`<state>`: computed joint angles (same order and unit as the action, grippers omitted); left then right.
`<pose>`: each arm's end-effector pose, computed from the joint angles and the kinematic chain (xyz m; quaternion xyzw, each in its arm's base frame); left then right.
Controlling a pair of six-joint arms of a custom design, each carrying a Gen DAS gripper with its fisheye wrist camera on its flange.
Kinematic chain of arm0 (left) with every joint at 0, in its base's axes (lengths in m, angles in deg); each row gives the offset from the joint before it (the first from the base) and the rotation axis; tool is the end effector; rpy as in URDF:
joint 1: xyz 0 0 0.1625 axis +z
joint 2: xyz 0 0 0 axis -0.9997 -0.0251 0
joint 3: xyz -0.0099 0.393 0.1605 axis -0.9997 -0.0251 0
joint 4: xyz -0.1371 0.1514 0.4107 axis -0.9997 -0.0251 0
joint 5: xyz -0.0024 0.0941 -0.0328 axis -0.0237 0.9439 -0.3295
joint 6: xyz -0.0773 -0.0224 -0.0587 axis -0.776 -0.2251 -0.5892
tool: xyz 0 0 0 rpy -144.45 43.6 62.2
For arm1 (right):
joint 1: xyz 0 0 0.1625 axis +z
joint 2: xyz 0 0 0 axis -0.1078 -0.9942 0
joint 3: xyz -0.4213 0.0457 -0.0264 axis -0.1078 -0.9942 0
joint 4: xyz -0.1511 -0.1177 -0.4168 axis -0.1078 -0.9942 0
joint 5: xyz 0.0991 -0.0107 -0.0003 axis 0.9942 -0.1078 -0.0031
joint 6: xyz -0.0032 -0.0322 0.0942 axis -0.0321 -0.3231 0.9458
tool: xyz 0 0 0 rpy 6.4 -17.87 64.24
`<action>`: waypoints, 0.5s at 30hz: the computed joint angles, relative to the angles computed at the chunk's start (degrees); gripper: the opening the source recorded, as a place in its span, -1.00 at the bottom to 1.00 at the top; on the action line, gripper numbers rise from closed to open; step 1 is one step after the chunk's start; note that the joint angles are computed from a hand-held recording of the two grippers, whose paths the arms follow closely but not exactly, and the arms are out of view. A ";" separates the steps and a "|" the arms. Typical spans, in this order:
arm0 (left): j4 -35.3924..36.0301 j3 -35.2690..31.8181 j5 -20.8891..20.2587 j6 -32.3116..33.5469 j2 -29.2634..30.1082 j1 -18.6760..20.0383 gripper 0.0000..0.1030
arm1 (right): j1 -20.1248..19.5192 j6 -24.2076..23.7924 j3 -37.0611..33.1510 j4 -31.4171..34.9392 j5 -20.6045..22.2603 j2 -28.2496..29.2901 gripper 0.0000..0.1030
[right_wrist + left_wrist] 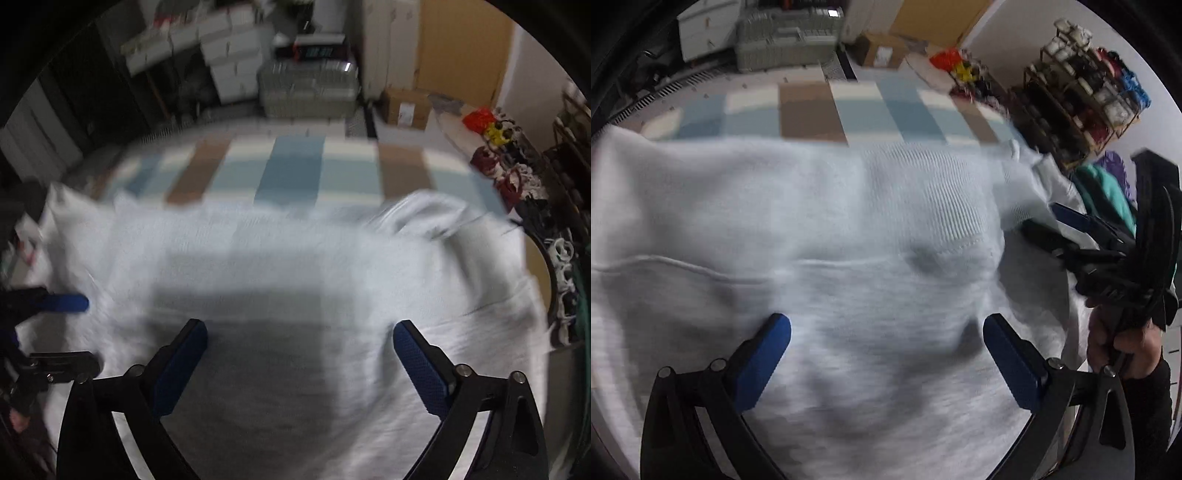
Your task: Fold large clothes
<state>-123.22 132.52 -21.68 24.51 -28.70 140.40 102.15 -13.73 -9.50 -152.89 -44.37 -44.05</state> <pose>-0.3071 -0.6865 0.1575 0.0603 0.9647 -0.1466 0.2103 0.1803 -0.8552 0.2654 0.2630 -0.9136 0.1699 0.2596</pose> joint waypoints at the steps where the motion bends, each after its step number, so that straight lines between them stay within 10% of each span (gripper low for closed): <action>1: -2.00 1.33 1.26 0.93 -1.69 -0.37 0.97 | -0.33 0.53 0.30 -1.40 2.00 -1.11 0.98; 9: 1.84 1.27 5.03 -3.92 -3.99 4.56 0.97 | -3.41 8.65 -17.18 13.33 -4.51 7.28 0.96; 15: -6.00 6.17 3.83 -0.70 -5.70 5.74 0.97 | -4.01 8.27 -12.64 7.44 -3.80 5.54 0.98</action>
